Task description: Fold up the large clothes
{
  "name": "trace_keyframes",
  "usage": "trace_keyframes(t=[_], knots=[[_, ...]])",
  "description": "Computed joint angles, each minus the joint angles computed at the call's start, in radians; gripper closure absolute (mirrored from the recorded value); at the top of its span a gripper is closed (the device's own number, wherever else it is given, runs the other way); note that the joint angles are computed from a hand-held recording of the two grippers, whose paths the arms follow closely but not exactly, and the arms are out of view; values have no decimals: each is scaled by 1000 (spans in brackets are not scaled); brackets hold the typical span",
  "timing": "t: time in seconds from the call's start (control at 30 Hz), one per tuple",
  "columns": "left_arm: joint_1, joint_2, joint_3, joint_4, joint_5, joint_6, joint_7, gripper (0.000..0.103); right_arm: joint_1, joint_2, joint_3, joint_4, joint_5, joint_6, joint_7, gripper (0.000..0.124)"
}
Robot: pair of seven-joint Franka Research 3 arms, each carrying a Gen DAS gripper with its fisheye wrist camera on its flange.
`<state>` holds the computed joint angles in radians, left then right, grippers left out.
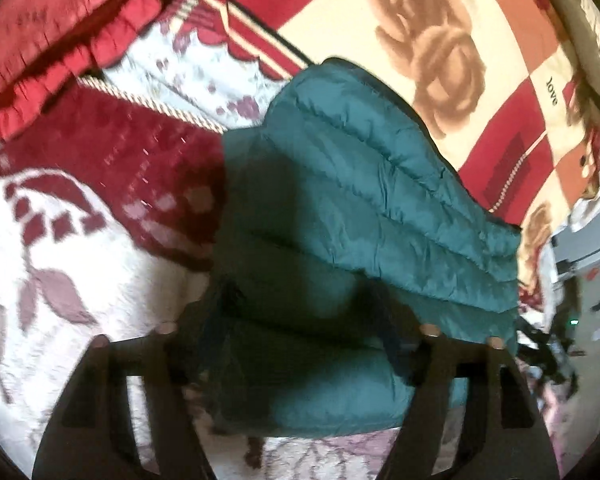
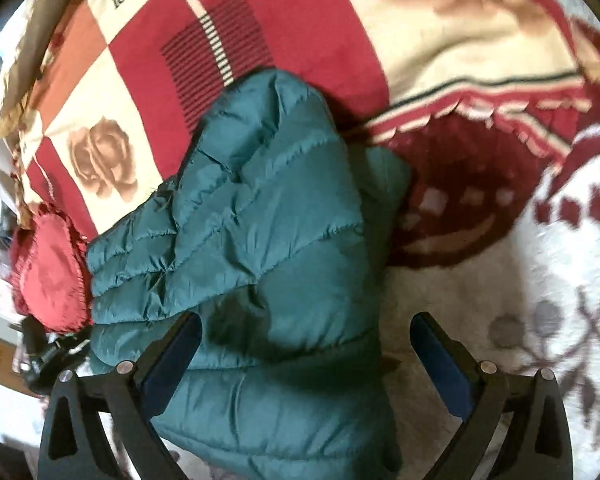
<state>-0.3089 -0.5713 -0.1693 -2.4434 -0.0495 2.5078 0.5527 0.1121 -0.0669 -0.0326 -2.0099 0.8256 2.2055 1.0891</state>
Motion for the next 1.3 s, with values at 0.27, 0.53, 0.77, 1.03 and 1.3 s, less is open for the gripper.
trace_keyframes(t=[0.27, 0.53, 0.77, 1.03, 1.3], knots=[[-14, 76, 14, 0, -53, 74, 39, 4, 13, 66, 21, 50, 28, -39, -46, 21], [52, 146, -76, 40, 86, 80, -88, 0, 2, 148, 33, 125, 12, -95, -2, 21], [23, 179, -65, 106, 114, 14, -59, 19, 20, 83, 49, 67, 20, -25, -36, 37], [-4, 53, -60, 89, 147, 15, -66, 78, 30, -62, 17, 3, 115, -59, -87, 81], [-38, -32, -81, 114, 148, -107, -33, 79, 64, -214, -27, -90, 150, -118, -74, 85]])
